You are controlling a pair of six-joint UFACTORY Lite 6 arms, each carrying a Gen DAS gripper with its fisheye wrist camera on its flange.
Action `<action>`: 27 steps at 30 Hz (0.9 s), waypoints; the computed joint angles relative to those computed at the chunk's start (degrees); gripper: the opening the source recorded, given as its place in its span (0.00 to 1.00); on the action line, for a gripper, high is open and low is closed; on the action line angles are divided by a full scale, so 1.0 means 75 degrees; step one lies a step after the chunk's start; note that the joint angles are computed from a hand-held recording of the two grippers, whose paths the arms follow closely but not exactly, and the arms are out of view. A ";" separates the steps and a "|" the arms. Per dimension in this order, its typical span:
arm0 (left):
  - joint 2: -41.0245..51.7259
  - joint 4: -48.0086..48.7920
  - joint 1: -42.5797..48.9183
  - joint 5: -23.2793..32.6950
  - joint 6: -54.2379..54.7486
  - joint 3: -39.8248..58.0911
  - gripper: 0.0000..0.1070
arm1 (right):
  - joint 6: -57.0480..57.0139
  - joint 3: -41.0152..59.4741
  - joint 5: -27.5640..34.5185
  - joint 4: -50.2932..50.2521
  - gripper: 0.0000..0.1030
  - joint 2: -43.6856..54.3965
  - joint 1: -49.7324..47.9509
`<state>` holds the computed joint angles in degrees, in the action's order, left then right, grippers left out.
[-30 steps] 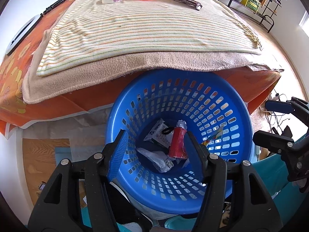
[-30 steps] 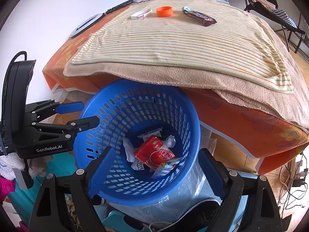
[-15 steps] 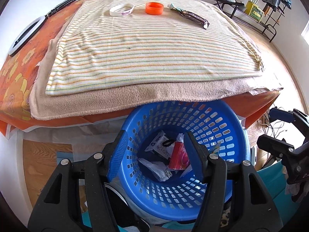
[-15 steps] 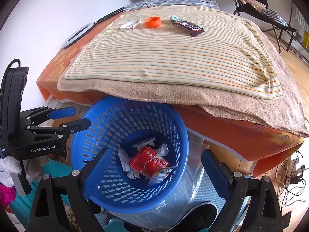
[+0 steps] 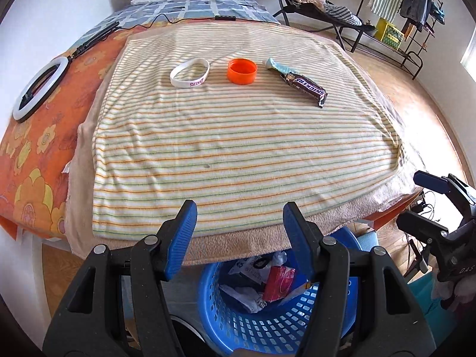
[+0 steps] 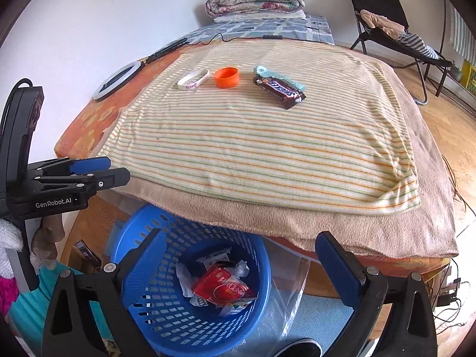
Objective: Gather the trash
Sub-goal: 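Move both tools back over the towel toward the orange cap, then grasp the orange cap with the left tool while the right tool grasps the Snickers bar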
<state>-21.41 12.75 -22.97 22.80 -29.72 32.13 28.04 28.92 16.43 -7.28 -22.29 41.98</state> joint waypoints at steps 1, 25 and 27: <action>0.0176 0.0004 0.0049 -0.0028 0.0077 0.0211 0.58 | -0.0369 0.0108 -0.0069 0.0234 0.98 0.0046 -0.0183; 0.5883 -0.2164 0.1259 -0.0624 0.2817 0.5655 0.58 | -0.9901 0.5222 0.0181 0.7726 0.88 0.5505 -0.2968; 0.6335 -0.2037 0.1256 -0.0543 0.2719 0.6105 0.58 | -0.9708 0.5694 0.0218 0.7437 0.86 0.5962 -0.2963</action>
